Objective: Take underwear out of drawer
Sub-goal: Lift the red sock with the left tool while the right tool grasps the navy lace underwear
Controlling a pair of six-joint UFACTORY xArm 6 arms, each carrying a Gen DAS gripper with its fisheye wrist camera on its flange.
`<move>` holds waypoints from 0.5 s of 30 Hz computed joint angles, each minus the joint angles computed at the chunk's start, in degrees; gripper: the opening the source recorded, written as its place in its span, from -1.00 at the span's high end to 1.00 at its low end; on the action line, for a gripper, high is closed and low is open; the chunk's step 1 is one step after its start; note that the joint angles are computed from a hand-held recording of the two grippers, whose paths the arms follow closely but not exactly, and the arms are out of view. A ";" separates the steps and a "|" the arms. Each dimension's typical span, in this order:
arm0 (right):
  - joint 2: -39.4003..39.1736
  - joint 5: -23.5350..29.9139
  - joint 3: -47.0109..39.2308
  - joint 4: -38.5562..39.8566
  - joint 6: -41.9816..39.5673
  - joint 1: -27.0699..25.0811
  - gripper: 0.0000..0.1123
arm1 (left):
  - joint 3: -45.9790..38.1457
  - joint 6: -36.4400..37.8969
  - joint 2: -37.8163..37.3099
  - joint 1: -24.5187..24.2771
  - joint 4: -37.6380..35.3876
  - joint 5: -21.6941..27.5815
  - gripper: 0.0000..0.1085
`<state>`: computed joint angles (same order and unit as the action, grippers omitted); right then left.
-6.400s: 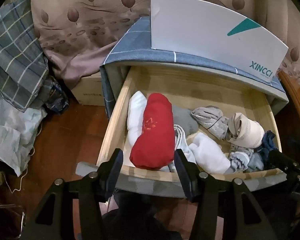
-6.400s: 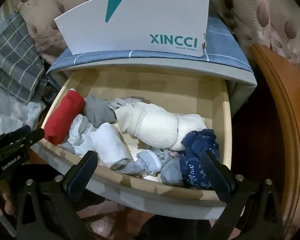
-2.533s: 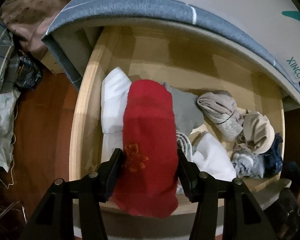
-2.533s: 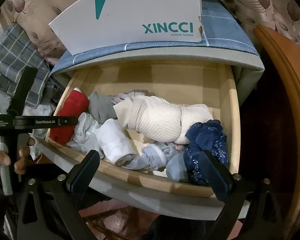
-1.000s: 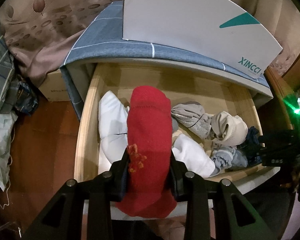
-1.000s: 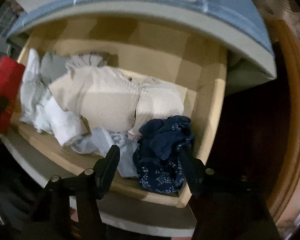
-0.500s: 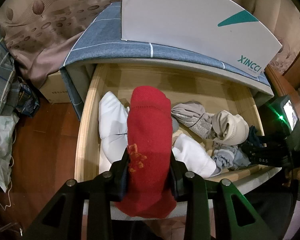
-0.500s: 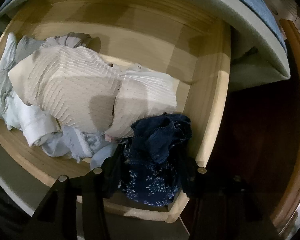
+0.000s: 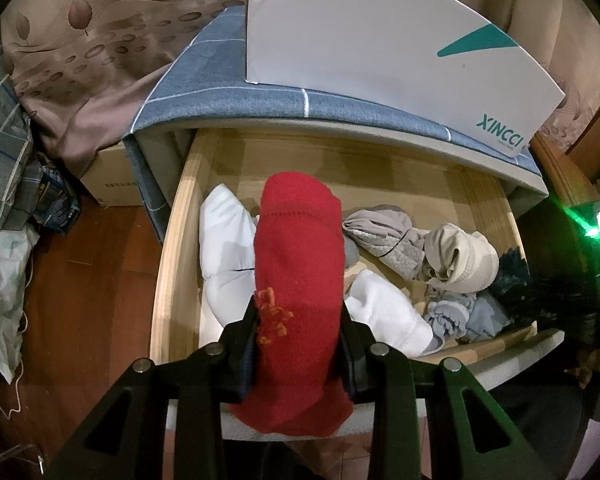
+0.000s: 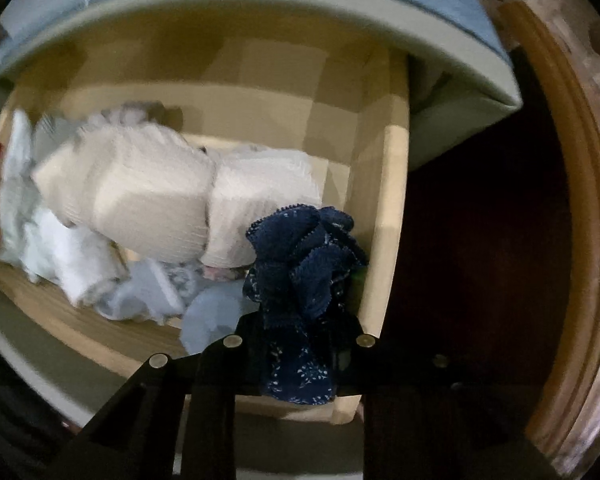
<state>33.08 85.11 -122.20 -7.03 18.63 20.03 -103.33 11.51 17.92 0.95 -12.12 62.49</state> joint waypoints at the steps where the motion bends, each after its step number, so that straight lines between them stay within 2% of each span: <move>1: -1.55 -1.71 1.89 0.67 0.52 -0.24 0.68 | 0.17 0.05 -0.11 0.00 0.06 -0.18 0.39; 5: -6.37 -9.91 9.93 6.06 2.05 -1.10 0.68 | 0.48 0.12 -0.38 -0.01 0.23 -0.69 0.39; 7: -7.58 -11.30 12.27 7.94 2.40 -1.04 0.68 | 0.37 0.31 -0.46 0.02 0.11 -0.57 0.39; 10: -7.32 -9.14 11.53 9.34 2.53 -1.24 0.68 | -0.28 0.75 -0.29 0.17 -0.04 0.10 0.39; 13: -8.62 -9.65 13.34 8.81 2.65 -1.04 0.68 | -1.72 1.31 -0.13 0.14 0.25 1.06 0.39; 15: -7.54 -5.81 9.30 8.05 2.15 -0.72 0.68 | -3.01 1.96 -0.21 0.03 0.23 1.63 0.39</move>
